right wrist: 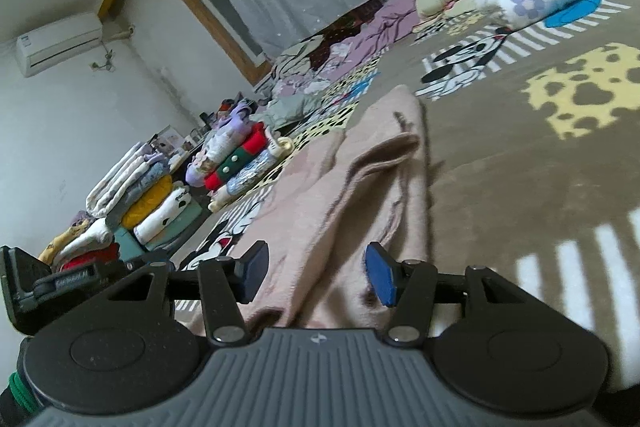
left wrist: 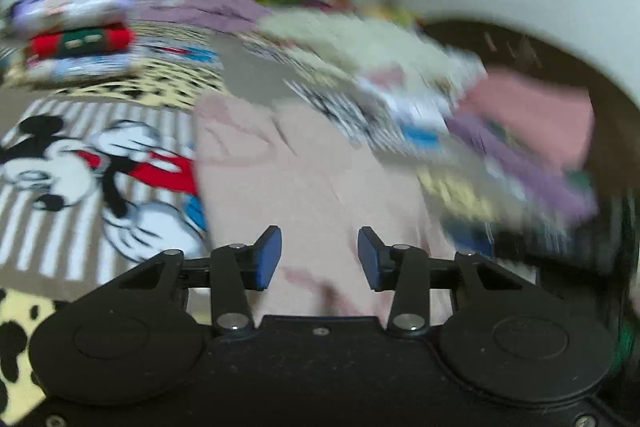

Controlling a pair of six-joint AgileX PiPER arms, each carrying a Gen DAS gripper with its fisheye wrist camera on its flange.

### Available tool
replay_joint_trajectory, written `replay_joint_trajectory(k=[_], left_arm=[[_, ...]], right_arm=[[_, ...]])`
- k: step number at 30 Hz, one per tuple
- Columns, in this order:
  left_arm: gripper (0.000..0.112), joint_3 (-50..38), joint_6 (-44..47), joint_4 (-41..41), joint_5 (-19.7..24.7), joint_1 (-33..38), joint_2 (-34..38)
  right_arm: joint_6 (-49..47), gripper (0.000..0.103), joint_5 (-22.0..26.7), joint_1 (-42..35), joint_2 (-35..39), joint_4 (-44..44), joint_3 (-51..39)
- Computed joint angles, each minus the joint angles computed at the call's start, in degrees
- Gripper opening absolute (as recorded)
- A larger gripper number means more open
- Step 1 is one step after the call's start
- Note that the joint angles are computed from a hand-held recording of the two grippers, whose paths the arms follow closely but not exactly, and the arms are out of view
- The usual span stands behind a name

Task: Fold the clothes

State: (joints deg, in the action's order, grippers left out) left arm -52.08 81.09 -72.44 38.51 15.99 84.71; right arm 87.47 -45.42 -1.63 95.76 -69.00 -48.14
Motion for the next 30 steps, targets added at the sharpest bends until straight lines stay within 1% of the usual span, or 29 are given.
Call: replay_joint_trajectory(k=[1, 2, 3, 4, 5, 7, 8, 9, 10, 11, 13, 15, 17, 19, 20, 21, 22, 23, 24, 25, 28, 30], left_arm=[[0.041, 0.5, -0.2, 4.6, -2.6, -2.3, -0.1], [0.041, 2.4, 1.8, 7.5, -7.5, -5.2, -0.2], [0.04, 4.2, 5.9, 8.1, -10.6, -6.9, 0.1], [0.04, 5.3, 7.7, 6.5, -11.4, -7.1, -0.7], [0.04, 4.9, 7.9, 5.3, -9.9, -6.3, -1.0], [0.04, 3.2, 6.4, 5.6, -6.5, -4.6, -1.4], [0.041, 3.3, 8.3, 4.4, -4.9, -4.2, -2.4], [0.044, 3.4, 10.6, 2.8, -3.3, -3.7, -3.2], [0.051, 3.8, 12.7, 1.2, -1.7, -3.8, -3.7], [0.054, 4.2, 14.6, -0.3, -0.1, -3.9, -4.2], [0.055, 4.7, 16.1, -0.1, -0.3, -6.3, -4.4], [0.055, 5.0, 17.5, 1.1, -2.0, -9.6, -4.4], [0.055, 6.3, 18.9, 1.8, -5.9, -13.4, -4.5], [0.055, 8.0, 22.9, -0.1, -11.9, -17.8, -4.5], [0.054, 9.2, 27.6, -3.6, -14.9, -19.6, -4.6], [0.039, 9.9, 31.4, -6.8, -17.9, -21.2, -4.6], [0.025, 9.5, 32.8, -9.0, -18.6, -21.2, -3.6], [0.021, 8.8, 32.7, -9.6, -18.8, -21.0, -2.6], [0.014, 7.9, 30.7, -9.6, -16.7, -19.2, -1.9], [0.012, 6.9, 28.6, -9.4, -14.1, -17.3, -1.0], [0.011, 4.7, 22.7, -10.9, -6.2, -11.2, 1.0], [0.01, 3.8, 18.0, -12.9, -2.4, -7.5, 2.0]], right_arm=[[0.1, 0.055, 0.2, 0.4, 0.1, 0.2, -0.2], [0.0, 0.055, 0.4, 0.7, 0.2, 0.5, -0.4], [0.1, 0.055, 0.6, 0.9, 0.3, 0.7, -0.6], [0.2, 0.055, 0.9, 1.1, 0.5, 0.9, -0.9], [0.3, 0.055, 1.1, 1.3, 0.6, 1.1, -1.1], [1.0, 0.055, 1.4, 1.3, 1.0, 1.2, -1.6], [1.4, 0.055, 1.3, 1.2, 1.1, 1.2, -1.8], [1.3, 0.055, 1.4, 1.2, 1.2, 1.2, -2.0], [1.3, 0.055, 1.4, 1.2, 1.3, 1.3, -2.1], [1.3, 0.055, 1.4, 1.3, 1.4, 1.4, -2.3], [1.5, 0.055, 1.5, 1.4, 1.7, 1.4, -2.7], [1.9, 0.055, 1.7, 1.4, 2.1, 1.1, -3.5], [3.0, 0.055, 1.6, 1.2, 2.6, 0.8, -4.4], [5.2, 0.055, 1.4, 0.4, 3.0, 0.1, -5.5], [6.6, 0.055, 1.3, 0.0, 3.2, -0.4, -6.1], [7.8, 0.055, 1.3, -0.4, 3.2, -0.9, -6.6], [8.3, 0.055, 1.6, -0.9, 2.9, -1.0, -7.0], [8.3, 0.055, 1.9, -1.4, 2.2, -0.8, -7.0], [8.4, 0.055, 2.2, -2.0, 1.6, -0.5, -6.9], [8.7, 0.055, 2.7, -2.7, 0.9, -0.3, -6.7], [12.7, 0.056, 3.1, -4.2, 0.3, -2.3, -7.0], [14.1, 0.056, 4.5, -3.3, 0.4, -3.5, -7.2]])
